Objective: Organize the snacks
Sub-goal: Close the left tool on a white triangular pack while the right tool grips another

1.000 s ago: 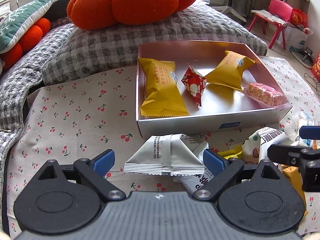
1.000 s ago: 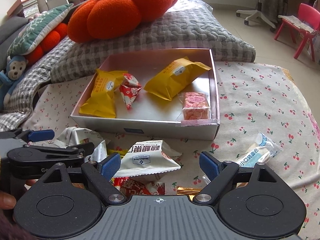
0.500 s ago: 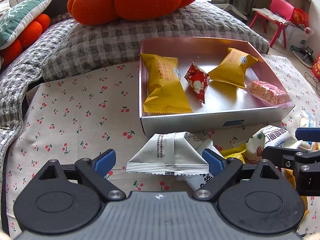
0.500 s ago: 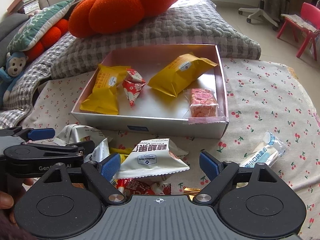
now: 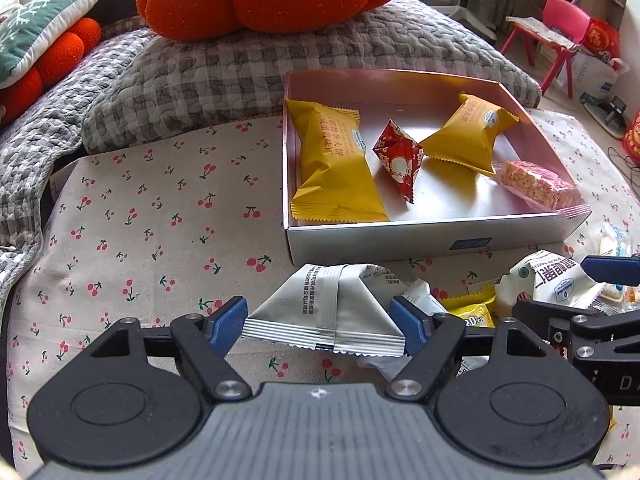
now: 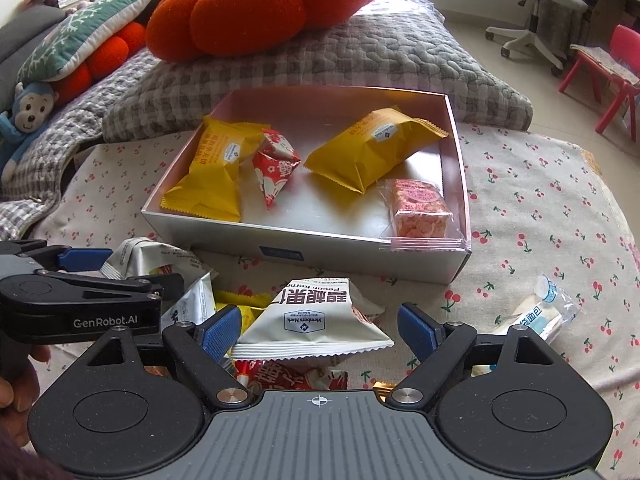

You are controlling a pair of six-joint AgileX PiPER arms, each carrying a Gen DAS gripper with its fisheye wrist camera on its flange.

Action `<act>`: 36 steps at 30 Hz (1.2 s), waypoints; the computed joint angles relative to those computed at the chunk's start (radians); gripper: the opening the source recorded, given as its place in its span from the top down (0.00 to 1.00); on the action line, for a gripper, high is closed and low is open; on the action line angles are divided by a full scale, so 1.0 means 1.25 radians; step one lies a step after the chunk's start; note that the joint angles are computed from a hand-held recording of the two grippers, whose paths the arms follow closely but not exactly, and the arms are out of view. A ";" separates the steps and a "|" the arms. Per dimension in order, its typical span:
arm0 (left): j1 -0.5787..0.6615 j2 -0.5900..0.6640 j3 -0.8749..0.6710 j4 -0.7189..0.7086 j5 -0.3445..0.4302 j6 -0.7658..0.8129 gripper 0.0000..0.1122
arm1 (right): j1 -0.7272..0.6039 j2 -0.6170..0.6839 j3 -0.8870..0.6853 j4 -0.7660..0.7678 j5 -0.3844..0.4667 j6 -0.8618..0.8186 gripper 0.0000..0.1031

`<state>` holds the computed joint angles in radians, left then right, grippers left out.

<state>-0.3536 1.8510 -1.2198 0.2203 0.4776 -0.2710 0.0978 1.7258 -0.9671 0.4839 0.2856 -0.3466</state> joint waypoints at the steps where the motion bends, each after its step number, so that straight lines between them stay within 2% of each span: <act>1: 0.001 -0.002 0.002 -0.003 -0.003 0.004 0.33 | -0.003 0.003 -0.005 -0.002 0.011 0.004 0.23; 8: 0.007 -0.004 -0.003 -0.021 0.007 0.034 0.34 | -0.024 -0.004 -0.020 0.007 0.053 0.001 0.39; 15: 0.024 -0.011 -0.011 -0.079 0.029 0.091 0.36 | -0.036 -0.011 -0.026 -0.016 0.077 0.019 0.42; 18: 0.035 -0.020 -0.009 -0.108 0.032 0.114 0.36 | -0.056 -0.024 -0.023 0.032 0.089 -0.021 0.46; 20: 0.046 -0.028 -0.008 -0.138 0.033 0.140 0.36 | -0.073 -0.033 -0.021 0.078 0.102 -0.061 0.53; 23: 0.060 -0.037 -0.006 -0.178 0.037 0.169 0.36 | -0.085 -0.041 -0.017 0.099 0.112 -0.081 0.56; 25: 0.067 -0.041 -0.006 -0.194 0.038 0.181 0.36 | -0.088 -0.042 -0.015 0.090 0.111 -0.073 0.55; 27: 0.070 -0.044 -0.006 -0.203 0.038 0.186 0.36 | -0.090 -0.037 -0.009 0.082 0.103 -0.067 0.51; 31: 0.072 -0.046 -0.007 -0.222 0.040 0.204 0.36 | -0.088 -0.018 0.003 0.066 0.090 -0.090 0.32; 34: 0.073 -0.050 -0.008 -0.237 0.039 0.214 0.37 | -0.079 -0.011 0.007 0.051 0.067 -0.087 0.28; 35: 0.074 -0.052 -0.008 -0.241 0.040 0.216 0.41 | -0.074 -0.007 0.007 0.043 0.061 -0.085 0.28; 36: 0.074 -0.054 -0.007 -0.242 0.040 0.216 0.50 | -0.066 -0.001 0.004 0.025 0.055 -0.074 0.28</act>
